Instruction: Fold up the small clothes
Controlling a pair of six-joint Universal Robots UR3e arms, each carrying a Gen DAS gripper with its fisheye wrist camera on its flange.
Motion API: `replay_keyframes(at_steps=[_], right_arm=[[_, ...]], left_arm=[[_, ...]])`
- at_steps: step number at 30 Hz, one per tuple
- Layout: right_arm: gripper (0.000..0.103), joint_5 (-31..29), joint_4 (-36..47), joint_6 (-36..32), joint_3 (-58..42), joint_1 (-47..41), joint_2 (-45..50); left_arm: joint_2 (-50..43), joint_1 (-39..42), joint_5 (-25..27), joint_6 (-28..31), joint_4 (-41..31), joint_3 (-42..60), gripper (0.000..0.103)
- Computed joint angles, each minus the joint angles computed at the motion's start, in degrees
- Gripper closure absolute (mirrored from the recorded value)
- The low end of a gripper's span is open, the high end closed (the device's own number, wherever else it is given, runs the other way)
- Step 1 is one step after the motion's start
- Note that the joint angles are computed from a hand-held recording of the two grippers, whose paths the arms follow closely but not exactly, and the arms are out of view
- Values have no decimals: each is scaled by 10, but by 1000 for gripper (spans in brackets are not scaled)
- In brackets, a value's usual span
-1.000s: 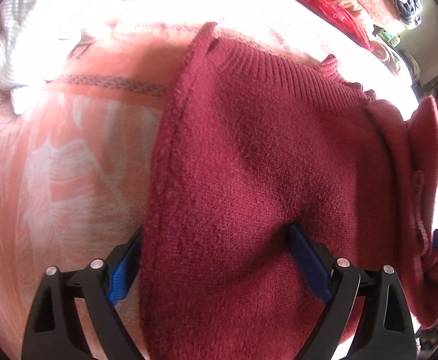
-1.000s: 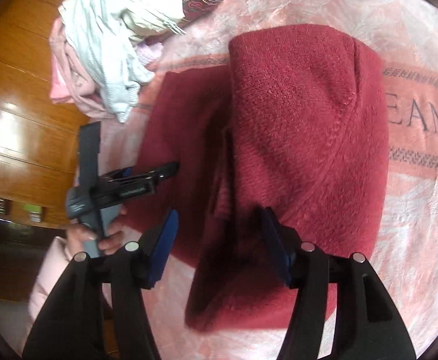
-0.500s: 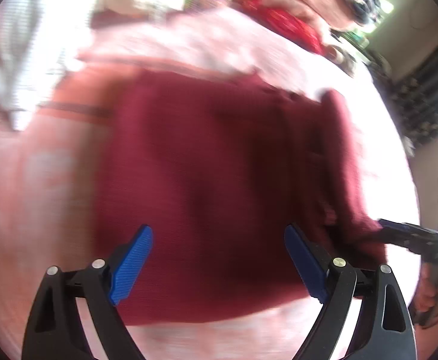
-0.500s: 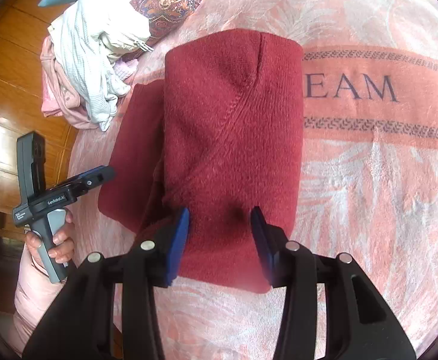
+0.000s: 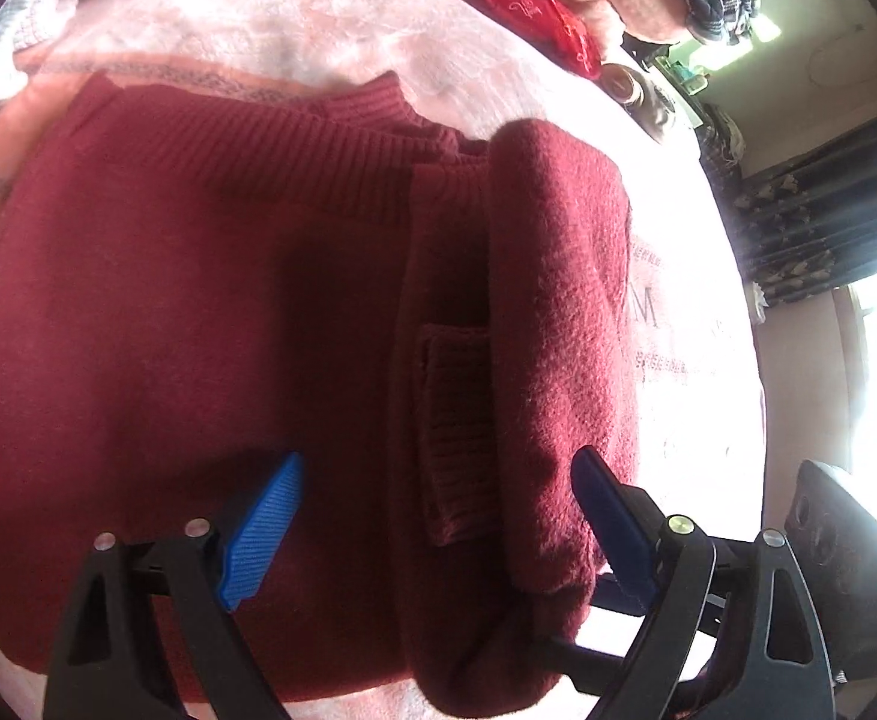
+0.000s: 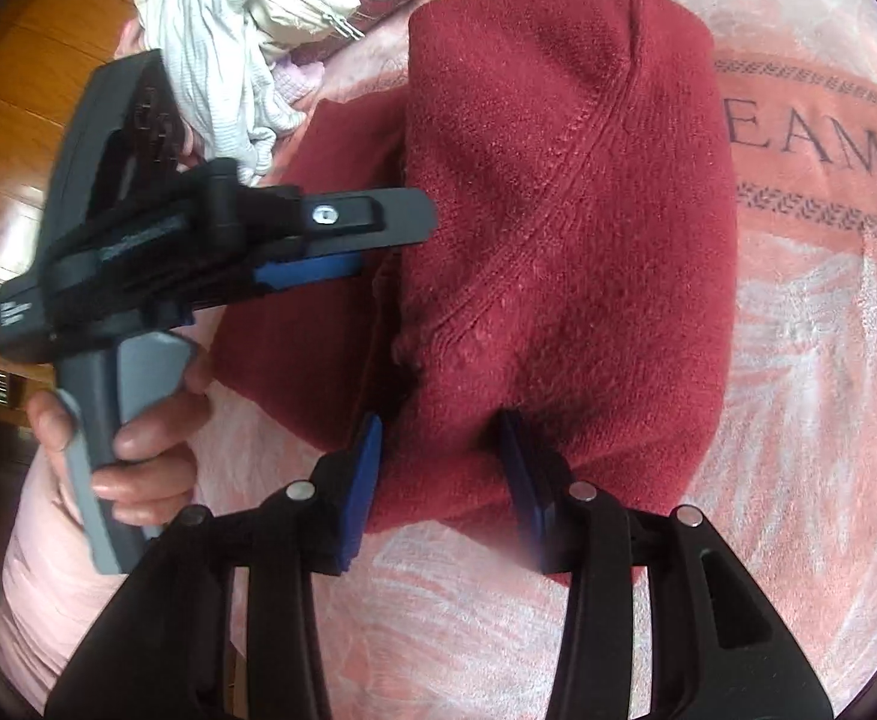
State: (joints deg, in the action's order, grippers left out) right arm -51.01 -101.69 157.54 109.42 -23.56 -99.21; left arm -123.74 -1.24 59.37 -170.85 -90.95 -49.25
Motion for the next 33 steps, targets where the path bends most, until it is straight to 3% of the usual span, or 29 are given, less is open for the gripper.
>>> replay_keyframes(at_steps=[4,9,12,13,16,20,25,33], right_arm=[[46,-5,84,-69,-1,-62,-70],[45,-31,126,-109,7,-115,-112],[45,-43,116,-104,19,-123,-106],[45,-42,112,-101,23,-126,-103],[45,-38,122,-117,45,-153,-112],[45,-30,142,-134,67,-181,-121],[45,-36,224,-200,94,-246,-170],[45,-34,189,-164,119,-193,-195]], left_arm=[[-16,-16,-17,-5,0,22,13],[-65,-54,12,-26,-9,100,15],[-73,-64,22,-36,-2,103,35],[-66,-64,19,-38,11,88,48],[-33,-58,2,-41,42,42,73],[12,-59,9,-38,76,6,77],[53,-20,-9,-4,48,3,78],[66,72,-16,60,-38,59,78]])
